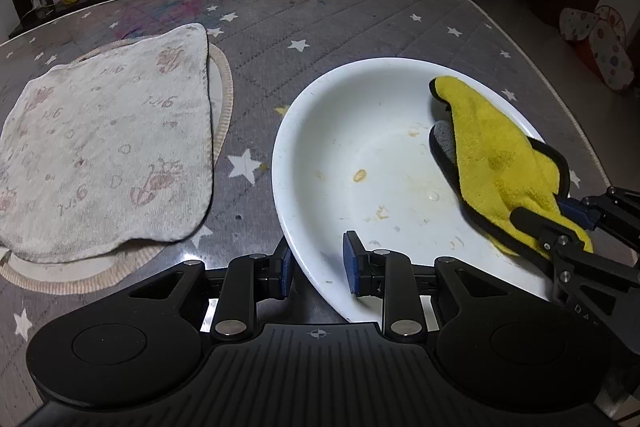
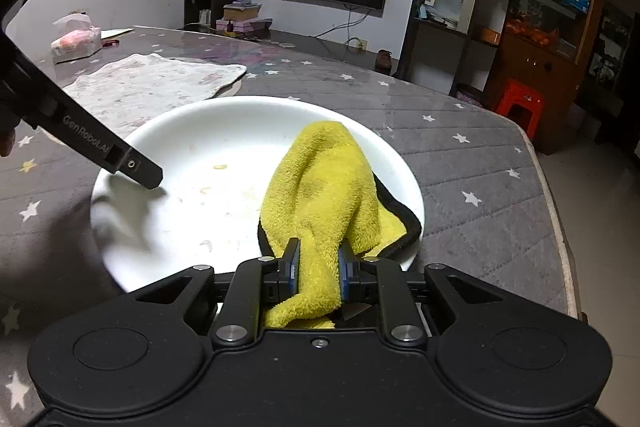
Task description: Clean bowl
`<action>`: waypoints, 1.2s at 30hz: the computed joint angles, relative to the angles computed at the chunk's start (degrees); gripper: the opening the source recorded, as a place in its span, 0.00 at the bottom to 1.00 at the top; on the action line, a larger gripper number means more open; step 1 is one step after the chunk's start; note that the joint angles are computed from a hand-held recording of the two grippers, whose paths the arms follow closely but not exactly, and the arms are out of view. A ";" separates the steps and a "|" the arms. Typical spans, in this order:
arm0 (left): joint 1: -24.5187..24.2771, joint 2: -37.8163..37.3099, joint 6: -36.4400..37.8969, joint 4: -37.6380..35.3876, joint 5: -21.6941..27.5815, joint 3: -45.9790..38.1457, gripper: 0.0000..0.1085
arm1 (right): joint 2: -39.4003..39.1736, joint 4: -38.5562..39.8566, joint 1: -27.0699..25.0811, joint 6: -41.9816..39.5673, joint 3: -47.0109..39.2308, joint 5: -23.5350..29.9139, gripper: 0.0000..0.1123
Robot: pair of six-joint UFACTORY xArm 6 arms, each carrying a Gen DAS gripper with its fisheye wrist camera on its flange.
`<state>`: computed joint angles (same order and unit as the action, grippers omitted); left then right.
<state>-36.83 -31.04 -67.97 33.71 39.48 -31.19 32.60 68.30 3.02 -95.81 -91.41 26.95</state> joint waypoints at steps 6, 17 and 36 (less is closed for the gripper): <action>1.07 1.03 1.25 -0.09 -0.54 -0.62 0.26 | 2.15 0.56 0.18 0.19 -2.44 -1.02 0.17; -1.17 0.67 -3.60 1.16 1.99 -0.84 0.31 | 4.80 0.65 0.48 1.73 -5.51 -2.24 0.17; -5.50 -0.80 -8.72 0.54 1.58 0.37 0.33 | 0.34 1.49 0.35 1.71 0.15 -1.47 0.17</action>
<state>-42.33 -31.85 -76.69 34.25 41.06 -30.82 32.93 69.79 3.37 -94.09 -91.26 25.48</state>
